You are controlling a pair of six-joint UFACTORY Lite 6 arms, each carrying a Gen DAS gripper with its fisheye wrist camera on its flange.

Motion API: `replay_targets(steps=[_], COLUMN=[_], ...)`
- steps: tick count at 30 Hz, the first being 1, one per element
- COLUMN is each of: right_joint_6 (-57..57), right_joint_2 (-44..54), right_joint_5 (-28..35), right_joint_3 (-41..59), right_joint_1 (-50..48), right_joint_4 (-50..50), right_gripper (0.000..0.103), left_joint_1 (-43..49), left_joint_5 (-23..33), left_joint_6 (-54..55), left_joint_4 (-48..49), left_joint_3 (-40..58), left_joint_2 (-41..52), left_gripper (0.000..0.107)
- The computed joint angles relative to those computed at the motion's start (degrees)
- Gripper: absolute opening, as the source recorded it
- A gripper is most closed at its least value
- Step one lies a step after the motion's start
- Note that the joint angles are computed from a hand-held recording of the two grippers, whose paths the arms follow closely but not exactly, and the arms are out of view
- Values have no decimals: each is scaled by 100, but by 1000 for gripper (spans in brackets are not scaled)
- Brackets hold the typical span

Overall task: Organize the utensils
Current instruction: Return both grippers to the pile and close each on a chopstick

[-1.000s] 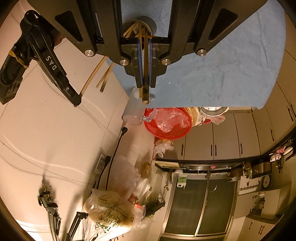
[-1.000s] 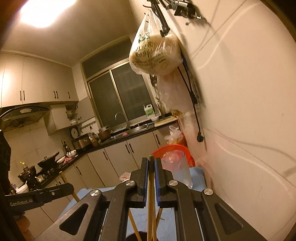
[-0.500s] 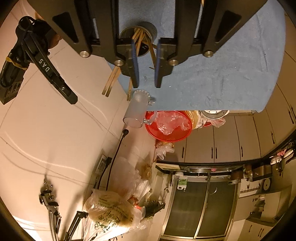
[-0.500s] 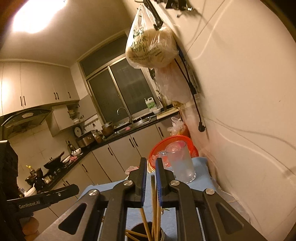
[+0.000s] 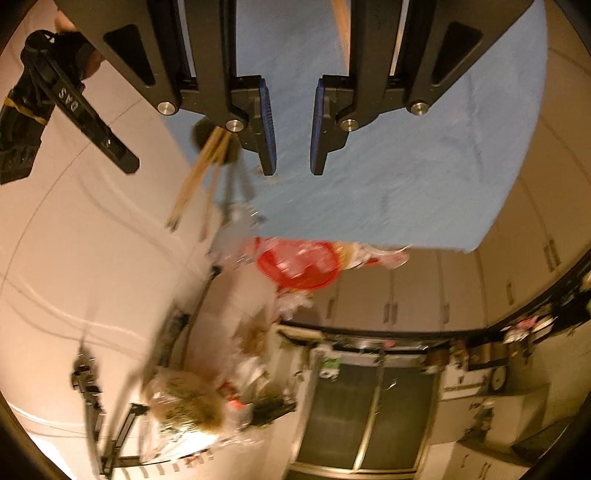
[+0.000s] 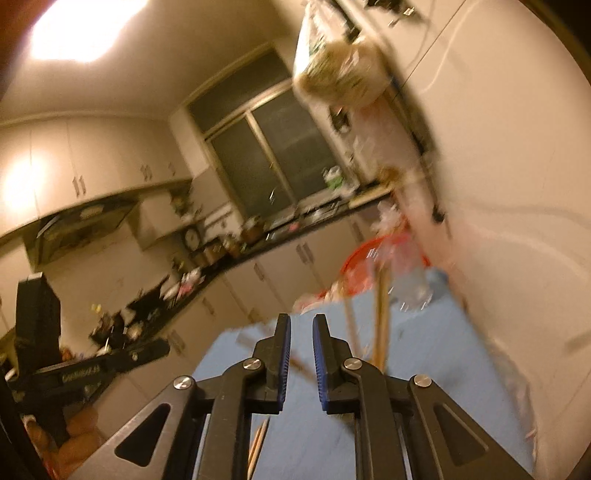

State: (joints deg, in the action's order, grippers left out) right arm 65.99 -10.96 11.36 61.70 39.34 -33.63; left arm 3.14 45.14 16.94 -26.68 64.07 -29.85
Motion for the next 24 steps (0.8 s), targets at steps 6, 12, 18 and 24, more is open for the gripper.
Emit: replay_targets(steps=[6, 12, 18, 24], right_joint_6=[463, 372, 115, -291], right_joint_2=[790, 1311, 1484, 1523], right_joint_5=[-199, -326, -259, -129], right_joint_3=[-366, -397, -328, -260], right_joint_1=[859, 1164, 1209, 1173], right_joint_4=[168, 502, 802, 1246], right_gripper=[14, 14, 14, 14], left_joint_1=[1910, 2482, 2117, 1347], left_joint_5=[574, 367, 218, -339], left_joint_6=[1706, 2140, 2050, 1439], left_joint_4=[-929, -803, -854, -408], left_joint_3=[-1172, -1537, -1362, -1184], left_joint_2=[-114, 1034, 2000, 2489], left_gripper=[18, 18, 18, 18])
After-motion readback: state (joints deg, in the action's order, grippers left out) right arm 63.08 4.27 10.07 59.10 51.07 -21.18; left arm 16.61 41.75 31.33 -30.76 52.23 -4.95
